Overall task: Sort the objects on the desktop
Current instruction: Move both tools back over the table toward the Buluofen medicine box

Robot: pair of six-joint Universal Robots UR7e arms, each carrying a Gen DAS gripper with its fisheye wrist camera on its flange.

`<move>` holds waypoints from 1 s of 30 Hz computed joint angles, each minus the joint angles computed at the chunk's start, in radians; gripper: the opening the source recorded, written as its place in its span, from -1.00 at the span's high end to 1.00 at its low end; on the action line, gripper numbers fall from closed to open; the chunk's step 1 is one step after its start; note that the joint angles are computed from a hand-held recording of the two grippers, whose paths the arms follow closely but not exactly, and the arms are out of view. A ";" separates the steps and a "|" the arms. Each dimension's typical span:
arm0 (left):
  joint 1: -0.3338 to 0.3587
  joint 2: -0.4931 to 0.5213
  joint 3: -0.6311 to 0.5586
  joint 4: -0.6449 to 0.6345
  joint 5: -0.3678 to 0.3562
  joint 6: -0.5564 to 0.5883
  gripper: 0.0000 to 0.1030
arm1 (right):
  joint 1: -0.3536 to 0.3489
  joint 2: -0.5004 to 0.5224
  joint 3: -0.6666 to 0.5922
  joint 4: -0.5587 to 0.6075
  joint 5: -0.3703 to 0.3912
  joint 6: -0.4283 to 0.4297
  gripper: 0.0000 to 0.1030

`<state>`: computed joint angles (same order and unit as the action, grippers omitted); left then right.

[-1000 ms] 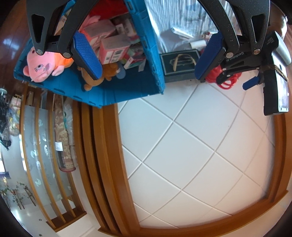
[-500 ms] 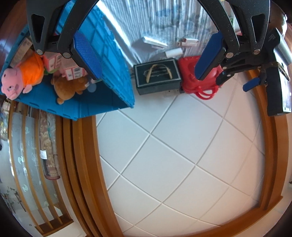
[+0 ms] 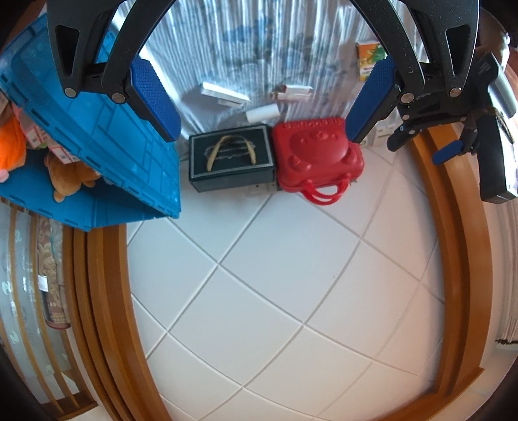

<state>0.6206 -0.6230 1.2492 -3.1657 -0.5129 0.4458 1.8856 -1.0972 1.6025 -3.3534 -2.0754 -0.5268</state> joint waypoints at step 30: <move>0.131 -0.089 0.262 0.018 0.226 -0.218 -0.78 | -0.205 0.111 -0.180 0.278 0.232 -0.078 -1.00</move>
